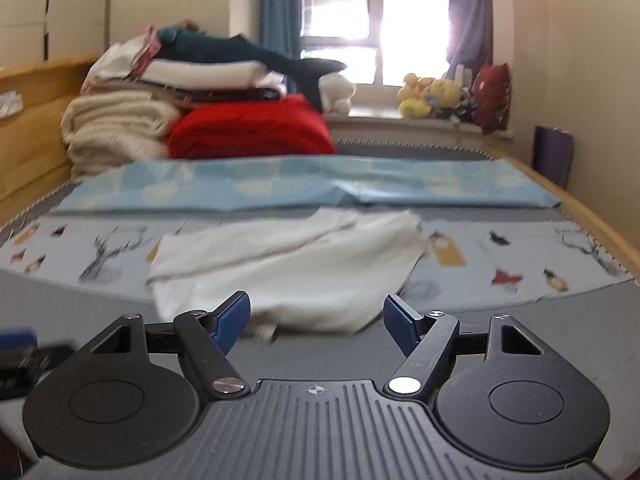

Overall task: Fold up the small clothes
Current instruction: 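Move the left tool toward the crumpled white T-shirt and open it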

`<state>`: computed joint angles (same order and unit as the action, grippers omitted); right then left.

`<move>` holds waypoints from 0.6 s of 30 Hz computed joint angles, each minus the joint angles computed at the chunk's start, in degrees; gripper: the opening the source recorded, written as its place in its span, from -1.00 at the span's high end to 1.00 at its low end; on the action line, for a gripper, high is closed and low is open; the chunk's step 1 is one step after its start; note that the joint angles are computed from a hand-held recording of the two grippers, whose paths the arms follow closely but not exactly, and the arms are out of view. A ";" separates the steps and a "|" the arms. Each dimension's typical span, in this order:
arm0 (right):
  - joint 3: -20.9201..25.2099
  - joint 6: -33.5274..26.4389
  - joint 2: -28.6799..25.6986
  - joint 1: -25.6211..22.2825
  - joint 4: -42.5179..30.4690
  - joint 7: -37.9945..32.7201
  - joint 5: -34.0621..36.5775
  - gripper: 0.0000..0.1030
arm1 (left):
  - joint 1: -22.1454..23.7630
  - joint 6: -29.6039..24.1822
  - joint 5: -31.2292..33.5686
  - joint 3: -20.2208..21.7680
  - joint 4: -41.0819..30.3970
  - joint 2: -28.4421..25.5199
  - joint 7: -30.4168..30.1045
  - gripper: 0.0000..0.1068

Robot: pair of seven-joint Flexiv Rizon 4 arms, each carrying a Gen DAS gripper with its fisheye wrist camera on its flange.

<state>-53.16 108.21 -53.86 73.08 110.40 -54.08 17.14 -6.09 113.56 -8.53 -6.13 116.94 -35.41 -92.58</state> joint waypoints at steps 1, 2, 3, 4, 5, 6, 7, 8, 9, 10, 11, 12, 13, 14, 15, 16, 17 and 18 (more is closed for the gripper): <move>0.14 -0.56 -0.10 -1.10 -0.64 0.01 -0.34 -0.34 | 0.64 -0.56 0.37 -0.65 -0.15 -0.06 -0.03 0.32; 0.86 -0.47 0.00 -2.51 -1.05 -0.18 -0.94 -0.28 | 1.42 -0.84 1.03 -1.40 -0.31 -0.16 0.04 0.47; 1.87 -0.36 0.02 -3.98 -1.34 -0.29 -1.34 -0.22 | 2.52 -1.11 2.05 -2.58 -0.51 -0.29 0.15 0.55; 1.63 -0.34 -0.91 -4.28 -1.27 -0.10 -0.97 -0.18 | 3.45 -1.16 2.91 -3.56 -0.71 -0.51 0.15 0.57; 1.84 -1.70 -0.93 -4.57 -1.10 -1.27 -0.17 -0.06 | 4.88 -1.57 3.91 -5.03 -0.99 -0.67 0.05 0.59; 3.92 -3.83 0.66 -6.30 -1.08 0.32 -2.27 0.06 | 6.65 -2.43 4.93 -6.83 -1.50 -0.91 -0.06 0.61; 7.36 -4.44 2.75 -9.20 -1.22 2.62 -4.80 0.11 | 8.73 -3.68 6.01 -8.96 -2.28 -1.29 -0.02 0.62; 8.93 -3.12 3.24 -10.62 -1.69 2.32 -3.59 0.11 | 10.74 -5.33 6.82 -11.22 -3.36 -1.85 0.22 0.62; 8.75 -2.01 3.11 -10.69 -1.41 2.68 -3.73 0.11 | 13.56 -7.71 7.70 -14.26 -5.01 -2.78 0.89 0.62; 8.21 -1.36 2.83 -10.43 -1.13 2.49 -3.86 0.11 | 14.78 -9.66 7.79 -15.67 -6.65 -3.60 1.82 0.62; 8.86 -1.48 3.06 -11.03 -1.22 2.14 -4.37 0.11 | 15.11 -12.00 7.31 -16.10 -8.91 -4.56 3.19 0.62; 9.85 -1.43 3.54 -11.85 -1.31 1.83 -4.87 0.11 | 15.29 -14.57 6.57 -16.47 -11.38 -5.72 4.86 0.62; 11.89 -1.50 4.37 -13.39 -1.72 1.59 -5.59 0.11 | 15.49 -16.61 5.61 -16.99 -13.65 -7.12 6.33 0.62; 13.04 -0.88 4.64 -14.42 -1.99 1.11 -6.11 0.11 | 15.60 -18.46 4.44 -17.40 -15.93 -8.72 7.52 0.62; 13.45 -0.67 4.62 -14.87 -2.25 0.41 -6.52 0.11 | 14.83 -20.44 3.10 -16.77 -18.49 -10.38 8.38 0.62; 13.49 -0.60 4.42 -14.99 -2.50 -0.35 -6.79 0.11 | 13.34 -22.40 1.71 -15.24 -21.20 -12.08 8.85 0.62; 14.43 -0.17 4.51 -15.92 -2.90 -1.00 -7.10 0.11 | 11.96 -24.31 0.24 -13.91 -23.72 -13.86 9.04 0.62; 15.24 -0.07 4.56 -16.79 -3.33 -1.68 -7.36 0.11 | 10.71 -26.57 -1.24 -12.68 -25.96 -15.37 9.10 0.62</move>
